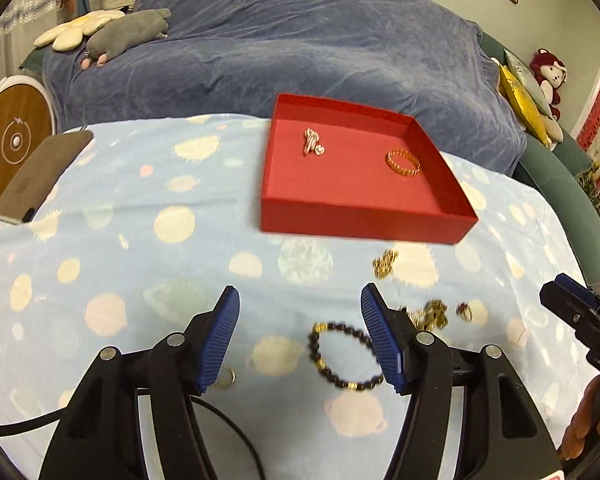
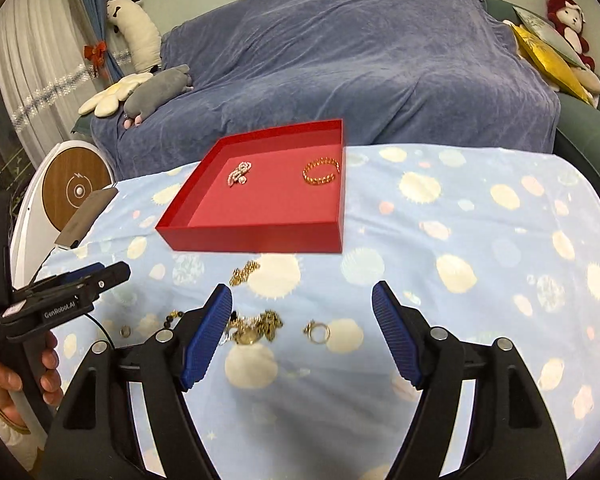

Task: Organize jewelry
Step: 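Withdraw both tools from the box back over the remaining jewelry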

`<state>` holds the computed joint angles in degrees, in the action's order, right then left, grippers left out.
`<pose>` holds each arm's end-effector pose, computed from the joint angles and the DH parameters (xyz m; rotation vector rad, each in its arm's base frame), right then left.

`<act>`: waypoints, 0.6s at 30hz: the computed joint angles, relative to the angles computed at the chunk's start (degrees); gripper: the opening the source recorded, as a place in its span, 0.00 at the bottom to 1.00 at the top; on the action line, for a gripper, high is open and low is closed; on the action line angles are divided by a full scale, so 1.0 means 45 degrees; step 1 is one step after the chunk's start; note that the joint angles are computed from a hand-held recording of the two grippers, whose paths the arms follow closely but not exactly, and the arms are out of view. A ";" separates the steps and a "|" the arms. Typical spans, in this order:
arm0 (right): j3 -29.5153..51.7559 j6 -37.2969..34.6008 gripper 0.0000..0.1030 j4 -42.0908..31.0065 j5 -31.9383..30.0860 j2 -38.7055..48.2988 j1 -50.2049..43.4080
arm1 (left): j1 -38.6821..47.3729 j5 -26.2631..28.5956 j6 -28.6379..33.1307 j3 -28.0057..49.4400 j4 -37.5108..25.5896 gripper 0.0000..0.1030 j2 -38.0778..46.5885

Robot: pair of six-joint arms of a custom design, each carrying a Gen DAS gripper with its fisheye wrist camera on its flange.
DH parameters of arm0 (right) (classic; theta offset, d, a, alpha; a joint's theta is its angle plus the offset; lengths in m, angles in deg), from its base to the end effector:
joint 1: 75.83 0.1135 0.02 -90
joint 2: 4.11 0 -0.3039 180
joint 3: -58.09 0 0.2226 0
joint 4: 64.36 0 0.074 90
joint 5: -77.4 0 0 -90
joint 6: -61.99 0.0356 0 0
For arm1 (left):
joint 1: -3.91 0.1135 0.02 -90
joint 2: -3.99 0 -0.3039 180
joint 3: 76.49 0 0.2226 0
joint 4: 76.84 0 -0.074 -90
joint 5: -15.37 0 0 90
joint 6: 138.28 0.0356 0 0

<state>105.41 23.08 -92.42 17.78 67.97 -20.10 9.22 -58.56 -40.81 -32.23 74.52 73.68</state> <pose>0.1229 0.1485 0.2260 0.1184 2.3394 0.2524 0.1792 0.0068 0.2153 0.1601 2.4751 -0.2582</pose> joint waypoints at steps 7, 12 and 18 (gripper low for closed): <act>-0.0769 0.1009 0.68 0.1005 0.0112 0.1702 0.1497 | 0.0804 0.0077 0.0984 -0.1858 0.0598 0.59 -0.0759; -0.0699 0.0267 0.63 0.2405 -0.0408 0.3089 0.1487 | 0.1033 0.0175 0.0836 -0.2137 0.1299 0.59 0.0000; -0.0497 -0.0440 0.61 0.3674 -0.0931 0.4227 0.0755 | 0.0617 0.0173 0.0579 -0.2036 0.1409 0.59 0.0226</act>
<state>103.17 21.10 -75.89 13.59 86.99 -16.70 12.00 -57.79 -38.20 -41.39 80.86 74.70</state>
